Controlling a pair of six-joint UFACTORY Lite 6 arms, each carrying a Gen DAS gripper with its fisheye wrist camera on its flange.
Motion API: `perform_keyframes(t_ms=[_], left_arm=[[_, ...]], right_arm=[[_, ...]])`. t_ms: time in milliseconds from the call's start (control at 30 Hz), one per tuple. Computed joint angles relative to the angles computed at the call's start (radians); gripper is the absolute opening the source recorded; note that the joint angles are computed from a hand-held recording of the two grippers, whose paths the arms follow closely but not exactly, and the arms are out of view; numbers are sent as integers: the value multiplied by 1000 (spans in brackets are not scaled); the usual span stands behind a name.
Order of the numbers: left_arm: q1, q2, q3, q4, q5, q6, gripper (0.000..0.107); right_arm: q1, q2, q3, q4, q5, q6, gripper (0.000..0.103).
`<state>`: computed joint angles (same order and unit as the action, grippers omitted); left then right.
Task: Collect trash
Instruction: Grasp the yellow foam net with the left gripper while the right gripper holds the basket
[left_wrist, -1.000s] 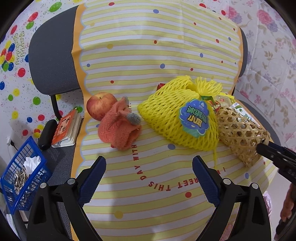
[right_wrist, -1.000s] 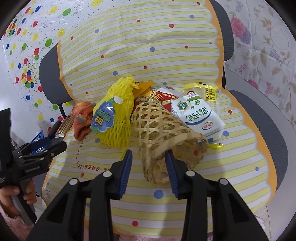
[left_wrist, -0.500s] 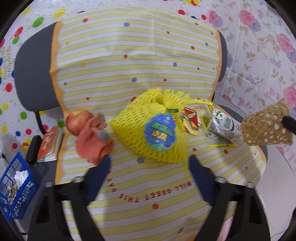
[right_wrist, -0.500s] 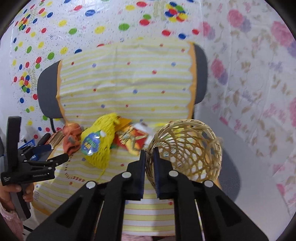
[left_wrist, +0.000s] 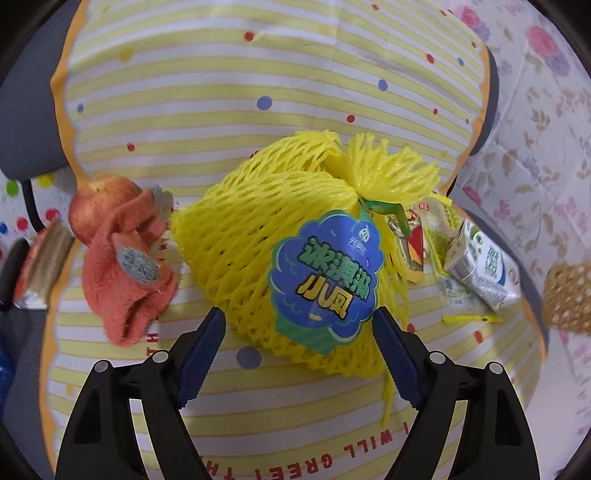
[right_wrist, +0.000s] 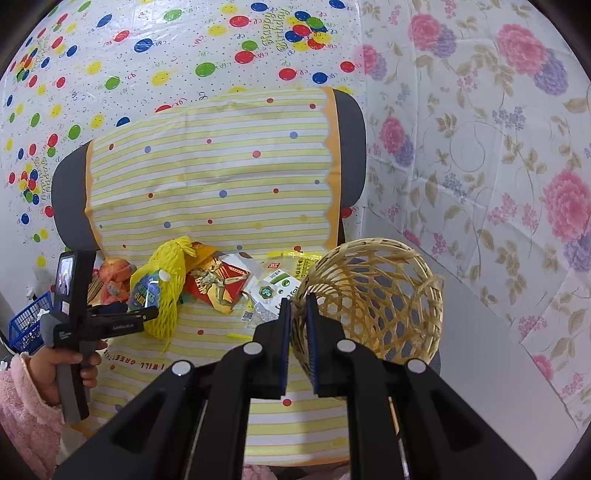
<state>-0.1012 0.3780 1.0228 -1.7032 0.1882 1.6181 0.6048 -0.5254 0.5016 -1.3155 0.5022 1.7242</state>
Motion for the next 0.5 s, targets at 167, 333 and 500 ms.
perform_keyframes(t_ms=[167,333,500], left_arm=[[118,-53,-98,-100,124,120,84],[120,54,-7,-51,116,78,72],[90,54,17,-121,108,151,33]], right_arm=[[-10,4,-24,-42,-33,46,9],[-23,88,10,-116,-75,118,9],[39,93,27,-85,-14,89,9]])
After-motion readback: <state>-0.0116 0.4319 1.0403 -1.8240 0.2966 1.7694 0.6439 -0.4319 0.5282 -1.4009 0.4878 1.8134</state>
